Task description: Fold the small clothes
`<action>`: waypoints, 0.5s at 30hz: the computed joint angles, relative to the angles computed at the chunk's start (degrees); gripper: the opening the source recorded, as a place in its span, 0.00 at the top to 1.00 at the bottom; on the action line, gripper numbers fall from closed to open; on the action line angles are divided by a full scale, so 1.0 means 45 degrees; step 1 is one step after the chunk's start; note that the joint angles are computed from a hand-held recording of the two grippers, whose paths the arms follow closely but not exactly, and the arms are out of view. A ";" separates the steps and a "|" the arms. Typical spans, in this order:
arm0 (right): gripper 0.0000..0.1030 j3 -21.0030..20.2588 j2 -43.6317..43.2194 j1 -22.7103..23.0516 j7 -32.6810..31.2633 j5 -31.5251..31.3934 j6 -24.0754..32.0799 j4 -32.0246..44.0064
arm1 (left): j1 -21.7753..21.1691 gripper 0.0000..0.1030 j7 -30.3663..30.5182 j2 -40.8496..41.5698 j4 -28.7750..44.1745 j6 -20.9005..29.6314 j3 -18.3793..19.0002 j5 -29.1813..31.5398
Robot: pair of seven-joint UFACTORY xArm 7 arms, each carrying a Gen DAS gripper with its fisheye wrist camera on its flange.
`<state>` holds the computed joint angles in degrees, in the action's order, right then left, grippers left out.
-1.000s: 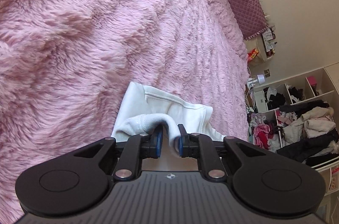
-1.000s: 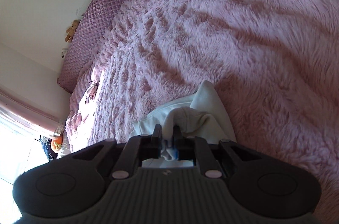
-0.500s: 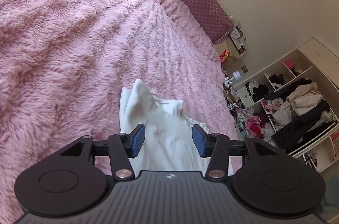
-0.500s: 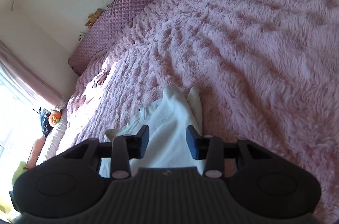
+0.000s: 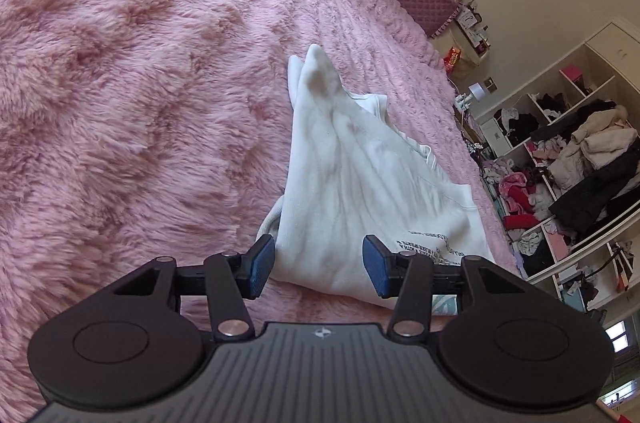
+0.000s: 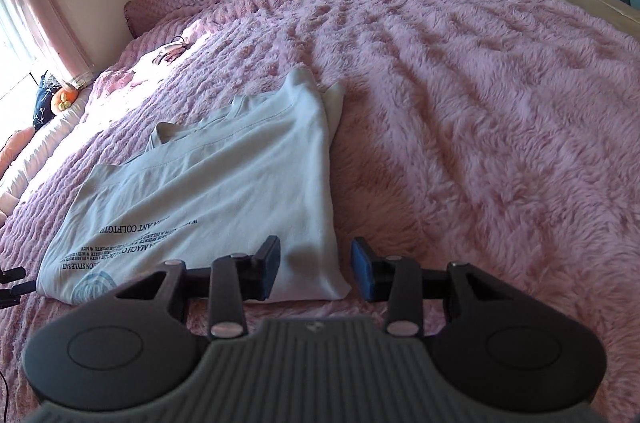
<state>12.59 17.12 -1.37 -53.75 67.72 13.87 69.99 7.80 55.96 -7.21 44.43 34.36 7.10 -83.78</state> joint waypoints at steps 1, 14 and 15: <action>0.65 -0.0065 0.0104 0.0101 0.0264 -0.0261 0.0002 0.0108 | 0.0012 0.47 -0.0021 0.0028 -0.0004 -0.0040 -0.0004 0.0120; 0.97 0.0163 0.0776 0.0332 0.2249 -0.3034 -0.0213 0.0642 | -0.0302 0.59 0.0194 0.0947 0.0722 -0.0877 -0.0466 0.0568; 0.97 0.0170 0.0763 0.0388 0.2442 -0.3376 -0.0429 0.0570 | -0.0348 0.69 0.0192 0.0926 0.0712 -0.1061 -0.0550 0.0646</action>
